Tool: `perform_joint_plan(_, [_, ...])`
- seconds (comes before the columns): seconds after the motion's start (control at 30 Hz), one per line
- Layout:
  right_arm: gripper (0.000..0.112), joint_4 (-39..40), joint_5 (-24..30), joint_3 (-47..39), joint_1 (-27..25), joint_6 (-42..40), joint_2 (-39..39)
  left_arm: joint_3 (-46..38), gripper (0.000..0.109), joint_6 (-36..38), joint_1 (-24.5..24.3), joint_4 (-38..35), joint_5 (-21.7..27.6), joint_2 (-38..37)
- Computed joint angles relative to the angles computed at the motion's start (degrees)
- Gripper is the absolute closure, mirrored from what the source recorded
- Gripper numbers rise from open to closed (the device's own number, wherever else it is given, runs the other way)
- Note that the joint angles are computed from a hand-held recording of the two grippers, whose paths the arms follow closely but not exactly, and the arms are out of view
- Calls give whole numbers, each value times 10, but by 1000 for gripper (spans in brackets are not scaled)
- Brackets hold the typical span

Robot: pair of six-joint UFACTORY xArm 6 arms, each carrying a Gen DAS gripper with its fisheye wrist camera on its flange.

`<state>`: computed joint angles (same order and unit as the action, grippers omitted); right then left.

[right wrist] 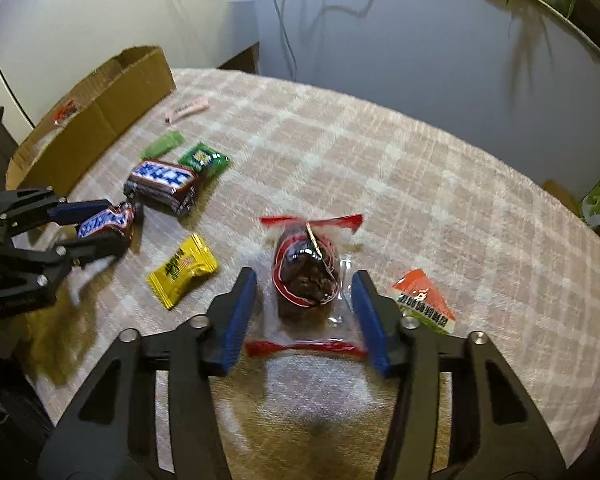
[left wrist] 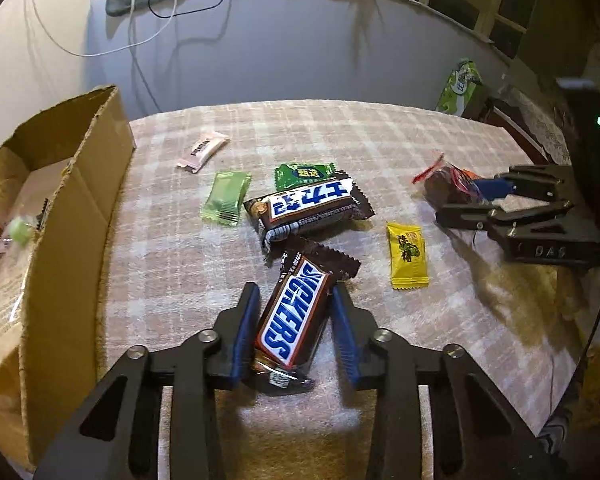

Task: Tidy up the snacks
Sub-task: 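Grasp the Snickers bar with the left gripper while the right gripper grasps the red-wrapped pastry bag, then lift both held snacks and carry them over the cardboard box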

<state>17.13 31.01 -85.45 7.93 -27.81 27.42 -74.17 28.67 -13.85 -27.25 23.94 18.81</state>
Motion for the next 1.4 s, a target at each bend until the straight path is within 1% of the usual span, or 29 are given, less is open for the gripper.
perform_joint_plan(0.07, [64, -14, -17, 10, 3, 9, -2, 2, 80, 1, 1, -10, 2, -3])
perform_joint_plan(0.17, [69, -31, -29, 15, 7, 27, -3, 6, 81, 2, 2, -15, -2, -6])
perform_joint_plan(0.27, [73, -29, -35, 23, 7, 30, -11, 17, 82, 11, 0, -27, -12, -17])
perform_joint_plan(0.33, [74, -22, -42, 35, 6, 28, -23, 21, 82, 26, -1, -44, -17, -23])
perform_joint_plan(0.4, [75, -22, -45, 45, 6, 28, -34, 23, 82, 24, 0, -54, -20, -26])
perform_joint_plan(0.47, [76, -25, -54, 57, 8, 35, -45, 24, 82, 36, 5, -79, -21, -33])
perform_joint_plan(0.53, [77, -10, -60, 65, 11, 26, -57, 33, 82, 49, 6, -98, -39, -46])
perform_joint_plan(0.6, [77, -6, -69, 69, 16, 25, -66, 35, 82, 65, 6, -120, -47, -54])
perform_joint_plan(0.73, [77, 35, -75, 68, 31, -3, -84, 33, 82, 108, 15, -194, -52, -72])
perform_joint_plan(0.8, [77, 55, -80, 64, 41, -15, -89, 30, 82, 123, 19, -218, -58, -77])
perform_joint_plan(0.9, [77, 90, -83, 48, 60, -38, -88, 29, 82, 141, 26, -248, -79, -83])
perform_joint_plan(1.0, [77, 117, -84, 23, 79, -52, -78, 25, 82, 152, 41, -271, -83, -83])
perform_joint_plan(1.1, [77, 143, -80, -8, 97, -63, -58, 27, 82, 141, 54, -268, -102, -83])
perform_joint_plan(1.2, [77, 148, -70, -44, 111, -64, -32, 23, 82, 135, 74, -282, -95, -83])
perform_joint_plan(1.4, [77, 145, -43, -132, 137, -52, 31, 25, 82, 127, 103, -301, -115, -85])
